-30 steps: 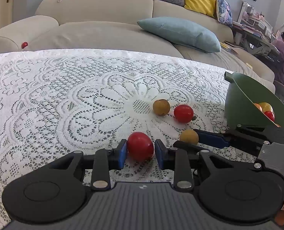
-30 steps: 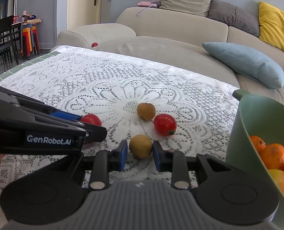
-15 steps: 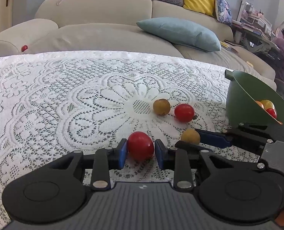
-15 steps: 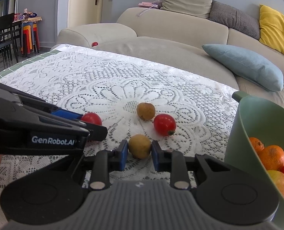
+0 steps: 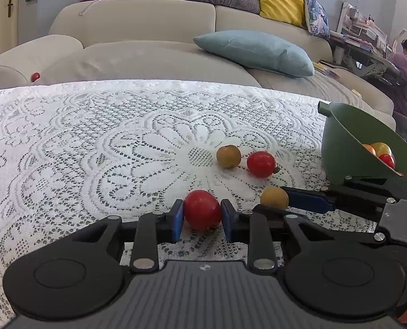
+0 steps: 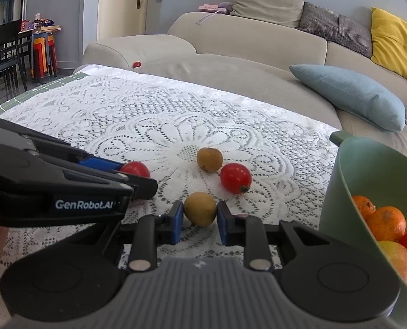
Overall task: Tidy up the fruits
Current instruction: 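Carry the tomato and brown fruit into the colander and open both grippers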
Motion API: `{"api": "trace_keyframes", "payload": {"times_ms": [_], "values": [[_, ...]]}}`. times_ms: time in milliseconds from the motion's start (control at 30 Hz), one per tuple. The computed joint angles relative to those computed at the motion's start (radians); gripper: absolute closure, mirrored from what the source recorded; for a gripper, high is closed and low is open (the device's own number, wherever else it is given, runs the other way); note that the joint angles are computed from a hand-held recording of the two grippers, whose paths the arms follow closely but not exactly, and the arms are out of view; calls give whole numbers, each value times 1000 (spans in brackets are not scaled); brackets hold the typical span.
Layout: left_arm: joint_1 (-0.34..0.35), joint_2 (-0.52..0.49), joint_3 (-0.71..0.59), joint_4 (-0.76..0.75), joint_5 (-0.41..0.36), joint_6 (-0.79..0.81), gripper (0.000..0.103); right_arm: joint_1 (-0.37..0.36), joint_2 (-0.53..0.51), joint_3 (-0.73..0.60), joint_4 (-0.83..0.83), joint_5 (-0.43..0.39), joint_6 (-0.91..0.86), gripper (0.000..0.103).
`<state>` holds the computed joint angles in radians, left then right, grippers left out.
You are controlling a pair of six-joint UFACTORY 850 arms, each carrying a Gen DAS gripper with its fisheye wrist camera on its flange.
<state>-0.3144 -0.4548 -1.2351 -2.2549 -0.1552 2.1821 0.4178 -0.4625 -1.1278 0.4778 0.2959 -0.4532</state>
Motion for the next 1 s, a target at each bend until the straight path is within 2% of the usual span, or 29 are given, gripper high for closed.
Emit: {"api": "trace_keyframes", "payload": {"times_ms": [300, 500, 800, 900, 1000], "values": [[-9, 57, 33, -41, -17, 15, 72, 12, 66, 42, 79, 39, -107, 81], [-43, 91, 30, -127, 15, 85, 72, 5, 133, 87, 111, 61, -154, 80], [-99, 93, -25, 138, 24, -180, 71, -45, 243, 177, 204, 143, -211, 80], [-123, 77, -56, 213, 26, -242, 71, -73, 266, 194, 256, 152, -247, 80], [-145, 53, -95, 364, 23, -379, 71, -102, 280, 202, 297, 147, -286, 80]]}}
